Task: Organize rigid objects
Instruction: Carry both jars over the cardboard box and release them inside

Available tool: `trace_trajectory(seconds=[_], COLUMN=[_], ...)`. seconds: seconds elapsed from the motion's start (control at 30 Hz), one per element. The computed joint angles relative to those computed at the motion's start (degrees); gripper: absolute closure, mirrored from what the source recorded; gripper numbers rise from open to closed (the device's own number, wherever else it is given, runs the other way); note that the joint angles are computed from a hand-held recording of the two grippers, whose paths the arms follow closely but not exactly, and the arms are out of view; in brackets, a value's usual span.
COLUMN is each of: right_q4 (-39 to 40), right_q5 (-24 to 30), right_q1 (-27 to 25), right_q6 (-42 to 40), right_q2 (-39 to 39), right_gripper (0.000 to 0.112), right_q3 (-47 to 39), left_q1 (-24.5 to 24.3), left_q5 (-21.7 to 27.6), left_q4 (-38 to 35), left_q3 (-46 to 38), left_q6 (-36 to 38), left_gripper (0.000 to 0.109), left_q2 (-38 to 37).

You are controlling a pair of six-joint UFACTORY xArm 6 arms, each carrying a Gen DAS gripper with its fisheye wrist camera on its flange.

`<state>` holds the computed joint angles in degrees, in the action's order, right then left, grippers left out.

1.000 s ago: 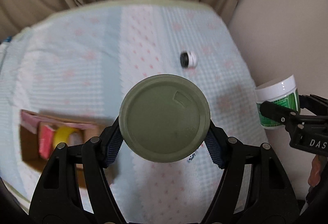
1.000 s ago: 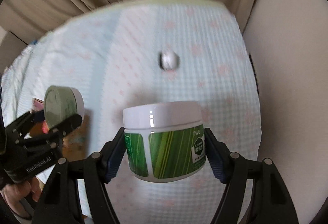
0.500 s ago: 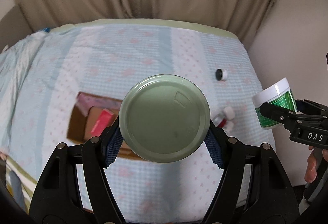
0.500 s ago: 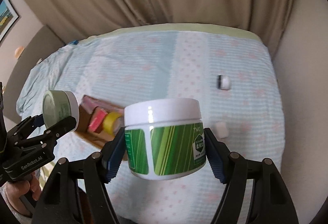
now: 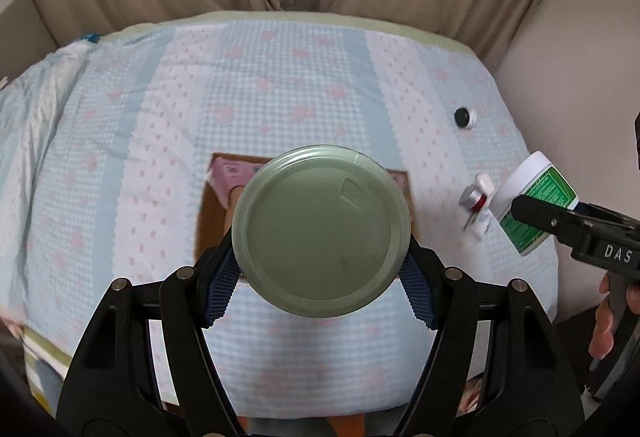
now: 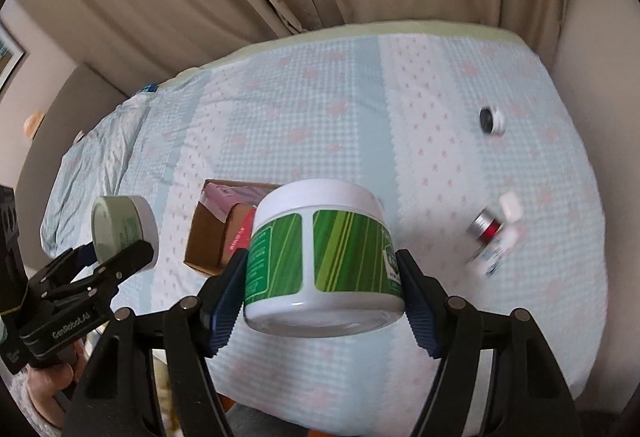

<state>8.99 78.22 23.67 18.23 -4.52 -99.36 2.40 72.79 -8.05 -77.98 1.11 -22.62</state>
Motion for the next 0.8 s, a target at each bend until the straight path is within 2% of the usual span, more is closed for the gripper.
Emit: trace_trajectory(seconds=[0.17,0.33,0.6,0.8], right_q4=[-3.77,-5.53,-7.11,-7.63], right_q5=[-3.16,-4.97,-7.45,-11.67], right_q1=[6.02,9.87,11.66,10.49], right_q6=[10.76,17.37,20.49,21.20], right_q2=[1.39,3.56,6.18,7.14], right_gripper=[0.045,0.045,0.045,0.045], right_q3=[1.89,3.08,7.31,12.87], left_q1=[7.32,10.35,10.51,8.52], left_q5=[0.93,1.11,-0.99,-5.60], left_q4=[-3.36,-3.99,-3.71,-1.72], left_q3=[0.51,0.86,3.82,6.20], left_q6=[11.69,17.55,21.02,21.69], left_gripper=[0.041,0.041,0.041,0.041], left_q2=[2.94,6.88,12.26,17.54])
